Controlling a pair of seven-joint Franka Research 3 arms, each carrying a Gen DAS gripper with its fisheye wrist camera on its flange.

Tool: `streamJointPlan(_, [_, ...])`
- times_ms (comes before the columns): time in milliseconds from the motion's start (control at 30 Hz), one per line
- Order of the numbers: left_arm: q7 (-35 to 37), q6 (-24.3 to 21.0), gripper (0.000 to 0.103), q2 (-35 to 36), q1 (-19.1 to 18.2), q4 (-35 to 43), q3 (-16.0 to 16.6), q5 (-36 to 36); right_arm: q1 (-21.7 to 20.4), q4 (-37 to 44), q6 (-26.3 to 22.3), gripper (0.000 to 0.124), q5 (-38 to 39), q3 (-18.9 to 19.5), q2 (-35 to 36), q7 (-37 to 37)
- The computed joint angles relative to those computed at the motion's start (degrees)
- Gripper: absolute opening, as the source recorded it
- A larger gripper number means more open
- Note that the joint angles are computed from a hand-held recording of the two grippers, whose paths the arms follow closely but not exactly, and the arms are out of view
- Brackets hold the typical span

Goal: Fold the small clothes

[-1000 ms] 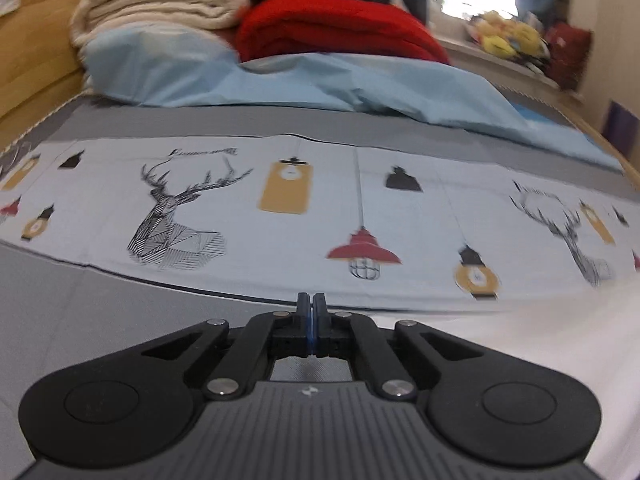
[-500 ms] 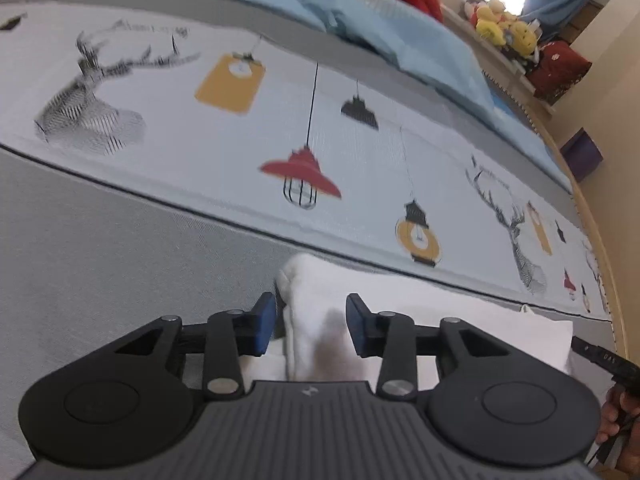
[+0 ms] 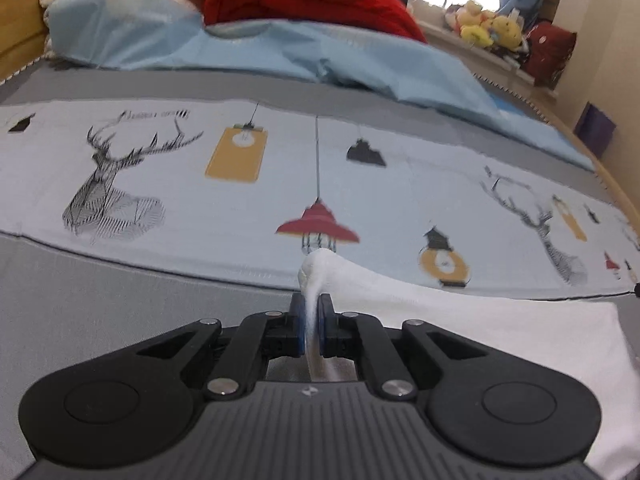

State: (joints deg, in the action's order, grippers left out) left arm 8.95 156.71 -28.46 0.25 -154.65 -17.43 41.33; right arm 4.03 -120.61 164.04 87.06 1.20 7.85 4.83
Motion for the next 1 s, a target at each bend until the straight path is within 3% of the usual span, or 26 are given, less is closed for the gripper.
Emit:
streamJointPlan(67, [1.1,-0.2,0.008,0.3,-1.2,-0.3,1.5,-2.3,0.5,-0.4,-0.6,0.003,-10.5,-0.6,0.9,10.6])
streamJointPlan(133, [2.2,1.1,0.010,0.5,-2.4,-1.1,3.9,-5.9,0.2,-0.7,-4.2,0.010,-20.6,-1.3,1.4,20.7])
streamJointPlan(167, [3.1,3.0,0.017,0.6,-3.1,-2.0,5.6,-8.3,-0.2,-0.6,-5.6,0.019,-23.3,-1.4,1.7,23.4])
streamJointPlan(233, [4.1,6.1,0.026,0.5,-3.7,-3.6,7.1,-12.2,-0.9,-0.9,-5.4,0.033,-24.5,-0.8,1.9,25.0])
streamJointPlan(400, [6.8,7.8,0.025,2.3,-3.0,-3.6,6.0,-16.3,-2.6,0.0,-10.1,0.031,-28.2,-0.5,3.3,31.2])
streamJointPlan(433, [6.8,8.2,0.022,2.5,-2.3,-3.6,5.3,-16.1,-2.8,-0.1,-10.4,0.013,-27.8,-0.1,3.3,30.3])
streamJointPlan(467, [6.5,8.3,0.006,2.1,-1.1,-3.5,3.8,-14.9,-3.1,-0.4,-10.1,0.003,-26.2,0.5,3.0,28.0])
streamJointPlan(567, [1.5,7.0,0.006,-1.2,6.5,-2.4,-4.6,-5.3,-3.3,-1.3,-5.6,0.003,-14.5,2.6,1.0,14.9])
streamJointPlan(633, [-1.7,5.2,0.006,-2.3,8.0,-1.7,-6.8,-1.7,-3.3,-0.9,-6.1,0.003,-3.8,2.6,-0.3,5.7])
streamJointPlan(733, [2.3,0.3,0.008,0.3,2.2,-0.5,-2.2,-4.6,-1.1,-0.2,-2.8,0.006,2.5,1.7,-0.2,-1.5])
streamJointPlan(800, [3.9,-4.5,0.012,0.4,-0.3,0.4,-1.1,-6.1,1.2,-0.6,1.7,0.007,-8.9,0.9,1.4,8.8])
streamJointPlan(867, [4.0,-5.5,0.016,-2.1,-2.0,-0.4,-0.3,-5.8,1.8,-1.9,2.6,0.007,-18.5,0.2,1.5,17.4])
streamJointPlan(933, [6.6,-4.5,0.021,-4.9,-5.1,-1.9,2.3,-8.2,1.0,-3.5,2.8,0.007,-19.4,0.8,-0.4,17.2])
streamJointPlan(1000, [13.1,-5.1,0.021,-7.5,-11.1,-3.3,6.5,-14.6,-0.2,-5.7,-1.0,0.008,-18.4,0.6,-3.9,14.3])
